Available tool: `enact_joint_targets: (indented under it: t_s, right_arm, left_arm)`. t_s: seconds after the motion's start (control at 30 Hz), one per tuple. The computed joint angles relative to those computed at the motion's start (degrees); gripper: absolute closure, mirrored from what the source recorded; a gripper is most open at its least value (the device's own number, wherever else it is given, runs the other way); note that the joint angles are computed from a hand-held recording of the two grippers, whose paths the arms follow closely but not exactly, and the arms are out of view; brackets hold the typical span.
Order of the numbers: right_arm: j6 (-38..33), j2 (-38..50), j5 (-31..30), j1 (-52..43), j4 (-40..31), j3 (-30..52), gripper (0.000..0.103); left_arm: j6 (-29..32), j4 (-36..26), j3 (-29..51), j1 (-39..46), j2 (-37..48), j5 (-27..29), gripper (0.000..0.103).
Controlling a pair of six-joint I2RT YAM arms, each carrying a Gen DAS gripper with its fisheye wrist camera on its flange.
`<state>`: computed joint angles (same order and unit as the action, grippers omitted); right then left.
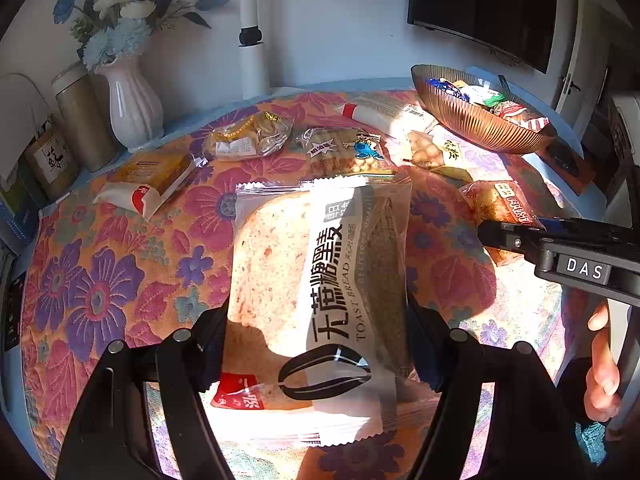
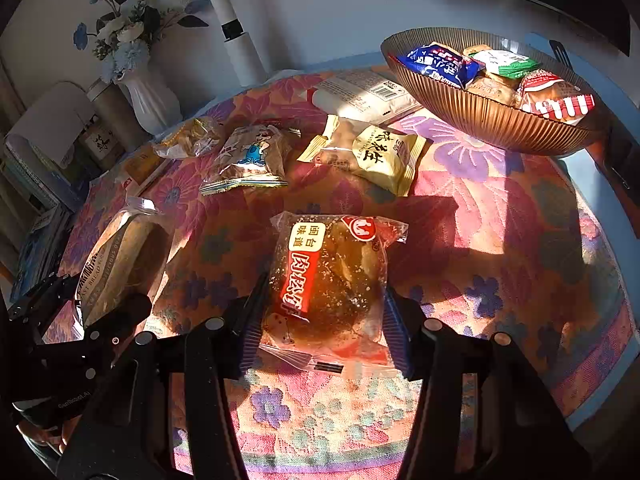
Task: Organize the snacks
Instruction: 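Grasp white toast bread package with left tool while right tool grasps red-labeled pastry bag, then carry toast package to glass bowl with left tool while right tool carries pastry bag there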
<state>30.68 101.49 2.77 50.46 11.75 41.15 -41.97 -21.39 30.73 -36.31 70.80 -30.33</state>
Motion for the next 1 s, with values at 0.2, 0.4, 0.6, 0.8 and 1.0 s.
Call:
enact_joint_targets:
  t_s: [0.2,0.4,0.6,0.8,1.0]
  right_arm:
    - [-2.1,-11.0,-1.2,-7.8,-0.1,-5.1,0.050]
    - [-7.0,-16.5,-3.0,-18.4,-1.4,-4.1,0.050]
    - [-9.5,-13.2,-6.8,-27.3,-0.1,1.0,0.050]
    - [-10.9,-6.3,-9.0,-30.5,0.7,7.4,0.050]
    - [-11.9,0.3,-9.9,-30.4,1.5,11.5,0.050]
  left_arm:
    - [8.3,0.9,12.4,-0.3,7.6,0.3,0.032]
    - [18.5,1.7,30.0,1.6,19.7,4.1,0.032]
    - [22.8,-0.6,49.6,7.0,31.1,13.4,0.032]
    - [22.5,-7.8,74.7,14.4,47.0,26.4,0.032]
    - [23.8,-17.4,97.9,16.7,63.1,29.8,0.032]
